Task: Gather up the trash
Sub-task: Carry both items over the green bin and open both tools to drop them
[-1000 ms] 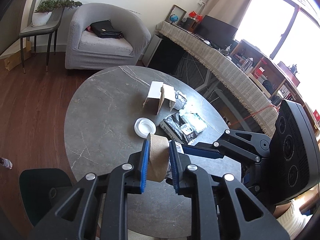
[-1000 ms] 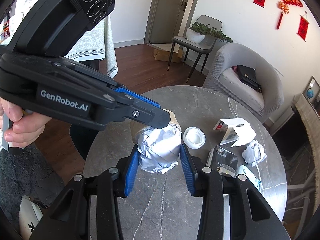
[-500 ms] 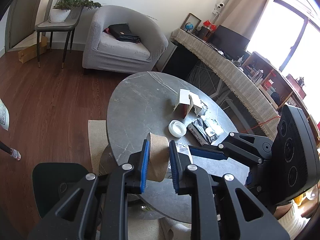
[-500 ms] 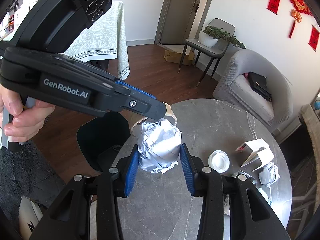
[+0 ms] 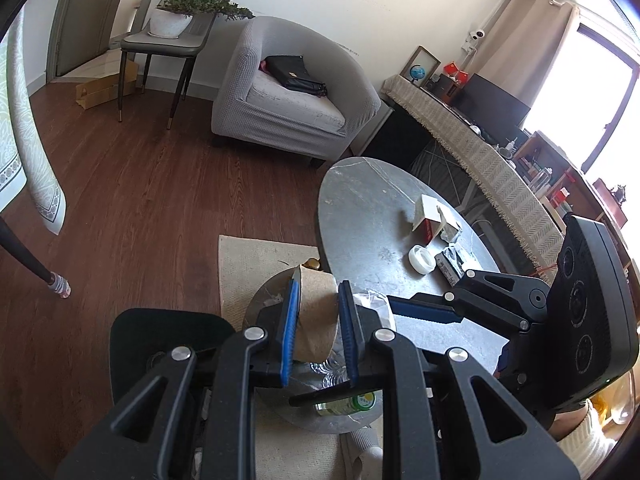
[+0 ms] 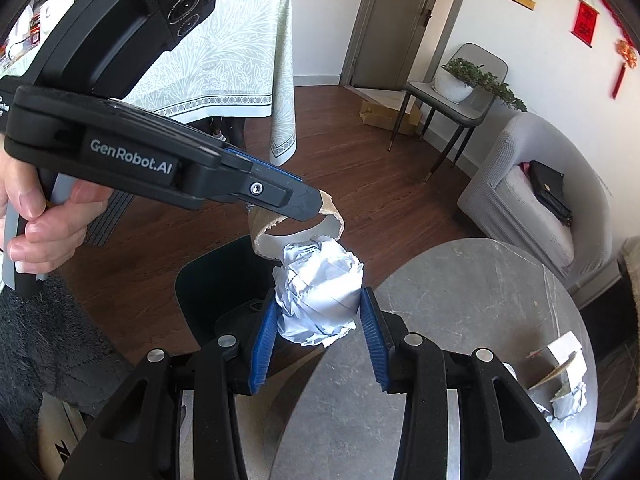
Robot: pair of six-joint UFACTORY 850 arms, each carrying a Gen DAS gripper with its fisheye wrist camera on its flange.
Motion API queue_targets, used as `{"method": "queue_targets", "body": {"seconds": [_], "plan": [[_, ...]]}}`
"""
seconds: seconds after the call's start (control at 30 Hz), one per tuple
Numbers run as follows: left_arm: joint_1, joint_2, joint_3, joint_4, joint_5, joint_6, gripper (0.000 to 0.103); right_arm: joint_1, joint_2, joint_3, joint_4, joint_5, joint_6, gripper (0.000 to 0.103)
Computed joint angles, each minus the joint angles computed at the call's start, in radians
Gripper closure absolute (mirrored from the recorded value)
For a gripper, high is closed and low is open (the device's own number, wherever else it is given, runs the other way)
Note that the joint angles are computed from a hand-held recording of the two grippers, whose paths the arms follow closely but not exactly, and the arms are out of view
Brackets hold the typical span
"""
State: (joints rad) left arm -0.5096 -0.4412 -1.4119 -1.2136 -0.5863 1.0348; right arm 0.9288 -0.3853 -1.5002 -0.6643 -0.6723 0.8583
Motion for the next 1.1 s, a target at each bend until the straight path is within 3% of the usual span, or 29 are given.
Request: {"method": "queue_targets", "body": {"seconds": [0.27, 0.5, 1.0, 1.1], "plan": [[0.064, -0.007, 0.029, 0.078, 0.012, -0.062, 0.081, -0.011, -0.14, -0.166, 0.12, -0.024, -0.128, 0.062], [0.107, -0.05, 0.029, 0.183, 0.006, -0.151, 0.081, -0.044, -0.268, -0.311, 0.321, -0.054, -0.242, 0.062], [0.111, -0.18, -0.01, 0.463, -0.012, -0.375, 0.081, -0.071, -0.576, -0.667, 0.555, -0.331, -0.35, 0.062], [0.103, -0.202, -0.016, 0.518, -0.004, -0.415, 0.074, -0.069, -0.603, -0.699, 0.561, -0.359, -0.352, 0.062]]}}
